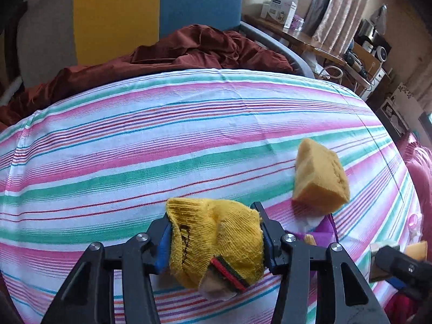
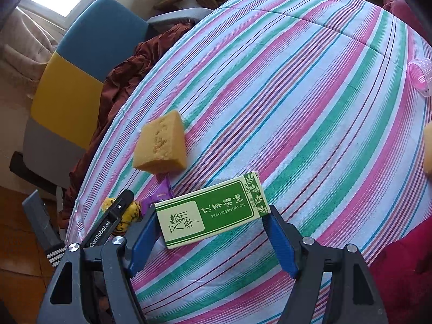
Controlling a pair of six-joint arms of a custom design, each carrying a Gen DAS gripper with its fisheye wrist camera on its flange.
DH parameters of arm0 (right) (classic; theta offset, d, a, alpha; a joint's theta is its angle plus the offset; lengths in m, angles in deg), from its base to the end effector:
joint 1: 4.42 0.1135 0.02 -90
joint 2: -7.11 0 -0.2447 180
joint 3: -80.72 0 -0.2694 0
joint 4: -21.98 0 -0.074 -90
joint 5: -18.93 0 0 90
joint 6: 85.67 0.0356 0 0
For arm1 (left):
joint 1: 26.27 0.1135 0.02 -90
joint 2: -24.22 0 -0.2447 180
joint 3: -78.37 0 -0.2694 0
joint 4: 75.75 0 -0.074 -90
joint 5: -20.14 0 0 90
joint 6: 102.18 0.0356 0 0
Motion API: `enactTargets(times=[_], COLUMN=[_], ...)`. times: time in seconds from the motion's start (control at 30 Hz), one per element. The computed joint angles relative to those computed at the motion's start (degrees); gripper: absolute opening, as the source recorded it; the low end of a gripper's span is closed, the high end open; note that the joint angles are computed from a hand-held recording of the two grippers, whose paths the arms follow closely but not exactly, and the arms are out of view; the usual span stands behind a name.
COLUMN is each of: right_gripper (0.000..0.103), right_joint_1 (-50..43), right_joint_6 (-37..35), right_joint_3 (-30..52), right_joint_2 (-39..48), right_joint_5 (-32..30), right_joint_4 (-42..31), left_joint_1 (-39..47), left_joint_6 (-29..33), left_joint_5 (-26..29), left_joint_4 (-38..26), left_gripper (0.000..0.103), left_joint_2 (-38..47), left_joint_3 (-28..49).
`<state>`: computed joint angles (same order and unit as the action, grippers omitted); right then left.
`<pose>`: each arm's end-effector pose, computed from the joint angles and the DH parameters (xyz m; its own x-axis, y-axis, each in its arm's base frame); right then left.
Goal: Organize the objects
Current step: 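Grasp the yellow knitted sock with the left gripper, then carry the yellow knitted sock into the gold tin and open the left gripper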
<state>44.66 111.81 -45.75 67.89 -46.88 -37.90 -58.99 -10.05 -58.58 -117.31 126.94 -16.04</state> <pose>0.1480 0.1485 0.1950 -0.3767 0.8938 -0.2434 0.7514 0.4485 0.4841 0.3226 -0.2155 0.1798 -0.6954 0.4901 -0.5255 0.6419 0.7524 -0.1477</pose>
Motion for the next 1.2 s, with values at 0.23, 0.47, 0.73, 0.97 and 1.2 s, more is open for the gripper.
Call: enactTargets(times=[0.23,0.47,0.73,0.97,1.2], right_gripper=[0.077,0.077,0.077,0.077,0.077], right_joint_1=[-0.75,-0.63,0.25,0.51,0.45], right_joint_6=[-2.74,-6.99,-7.45,-6.50,-5.67], right_joint_3=[1.48,5.16,8.65,10.74,12.00], right_joint_2=[2.07,6.51,9.89,11.74,13.32], right_joint_5=[-1.19,-2.34,-1.50,-0.61,-0.81], right_joint_4=[-0.10,-1.11,-5.18,-8.81,-11.31], left_joint_1=[3.52,10.34,17.57,18.92,19.32], left_joint_6=[2.99,8.02,13.06,12.96,12.68], left_joint_5=[0.34,1.94,9.62,12.14,12.91], left_joint_4=[3.96,4.22,7.01,8.54,8.98], left_gripper=[0.044,0.044,0.046,0.048,0.050], left_joint_2=[-13.05,-36.01,-44.97,-44.23,-43.93], left_joint_3=[-14.43,-34.43,-43.68,-44.40,-44.62])
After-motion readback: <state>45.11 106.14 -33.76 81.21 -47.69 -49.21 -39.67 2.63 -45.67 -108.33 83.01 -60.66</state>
